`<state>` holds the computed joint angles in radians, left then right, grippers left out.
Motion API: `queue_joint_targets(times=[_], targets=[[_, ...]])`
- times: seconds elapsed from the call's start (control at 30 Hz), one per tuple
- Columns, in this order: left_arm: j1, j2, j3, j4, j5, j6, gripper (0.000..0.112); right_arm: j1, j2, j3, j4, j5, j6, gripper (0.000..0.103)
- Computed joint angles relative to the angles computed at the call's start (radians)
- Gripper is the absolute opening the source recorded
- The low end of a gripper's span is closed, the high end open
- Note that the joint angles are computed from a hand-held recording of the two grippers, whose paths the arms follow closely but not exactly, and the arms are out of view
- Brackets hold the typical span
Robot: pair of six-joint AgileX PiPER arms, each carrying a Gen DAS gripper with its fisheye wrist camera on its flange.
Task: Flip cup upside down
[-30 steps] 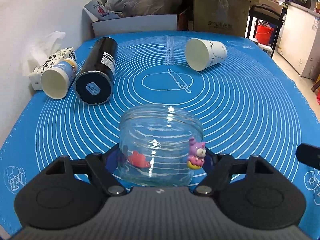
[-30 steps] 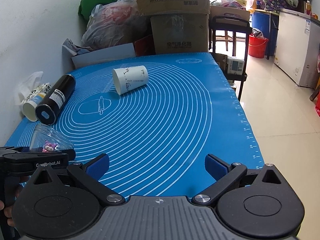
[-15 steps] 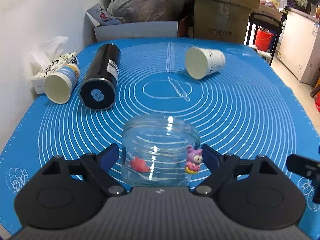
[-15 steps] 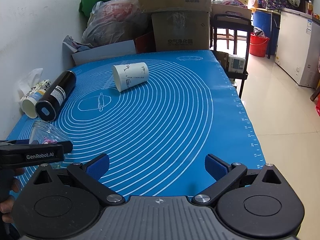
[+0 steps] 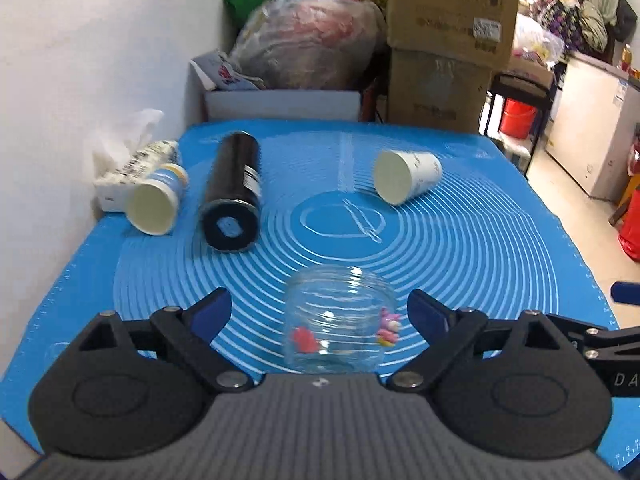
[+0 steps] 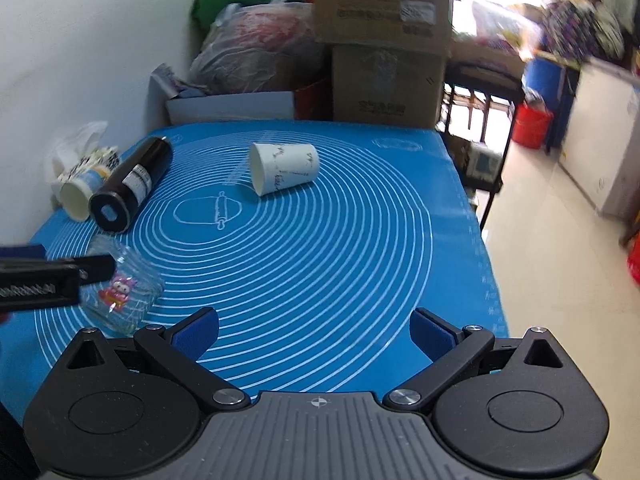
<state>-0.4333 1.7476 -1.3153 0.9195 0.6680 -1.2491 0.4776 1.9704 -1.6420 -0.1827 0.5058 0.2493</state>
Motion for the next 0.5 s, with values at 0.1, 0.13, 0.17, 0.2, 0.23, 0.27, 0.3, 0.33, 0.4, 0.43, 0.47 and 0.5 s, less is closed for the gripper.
queue_joint_targets(times=[0.1, 0.13, 0.17, 0.2, 0.23, 0.27, 0.3, 0.33, 0.4, 0.43, 0.47, 0.5], targets=[[-0.008, -0.045, 0.052, 0.081, 0.048, -0.089, 0.099, 0.039, 0.011, -0.077, -0.073, 0.083, -0.070, 0.103], [-0.006, -0.057, 0.066, 0.091, 0.056, -0.102, 0.099, 0.058, 0.013, -0.101, -0.118, 0.108, -0.092, 0.103], [0.003, -0.072, 0.086, 0.099, 0.054, -0.111, 0.099, 0.081, 0.019, -0.126, -0.168, 0.131, -0.114, 0.103], [0.011, -0.084, 0.105, 0.106, 0.050, -0.119, 0.099, 0.103, 0.028, -0.155, -0.218, 0.157, -0.133, 0.103], [0.021, -0.099, 0.129, 0.115, 0.046, -0.134, 0.099, 0.129, 0.049, -0.201, -0.274, 0.198, -0.155, 0.103], [0.030, -0.110, 0.150, 0.124, 0.042, -0.150, 0.099, 0.163, 0.074, -0.255, -0.336, 0.248, -0.185, 0.103], [0.039, -0.124, 0.173, 0.134, 0.038, -0.170, 0.099, 0.196, 0.096, -0.295, -0.404, 0.285, -0.228, 0.103], [0.050, -0.135, 0.195, 0.144, 0.032, -0.189, 0.099, 0.229, 0.112, -0.316, -0.478, 0.304, -0.265, 0.103], [0.072, -0.155, 0.238, 0.165, 0.020, -0.223, 0.099, 0.289, 0.144, -0.343, -0.637, 0.324, -0.334, 0.103], [0.083, -0.163, 0.257, 0.176, 0.013, -0.237, 0.099, 0.316, 0.166, -0.357, -0.712, 0.333, -0.380, 0.103], [0.093, -0.168, 0.273, 0.190, 0.007, -0.252, 0.099, 0.339, 0.192, -0.376, -0.776, 0.340, -0.437, 0.103], [0.101, -0.175, 0.292, 0.209, 0.002, -0.270, 0.099, 0.356, 0.214, -0.385, -0.835, 0.340, -0.488, 0.103]])
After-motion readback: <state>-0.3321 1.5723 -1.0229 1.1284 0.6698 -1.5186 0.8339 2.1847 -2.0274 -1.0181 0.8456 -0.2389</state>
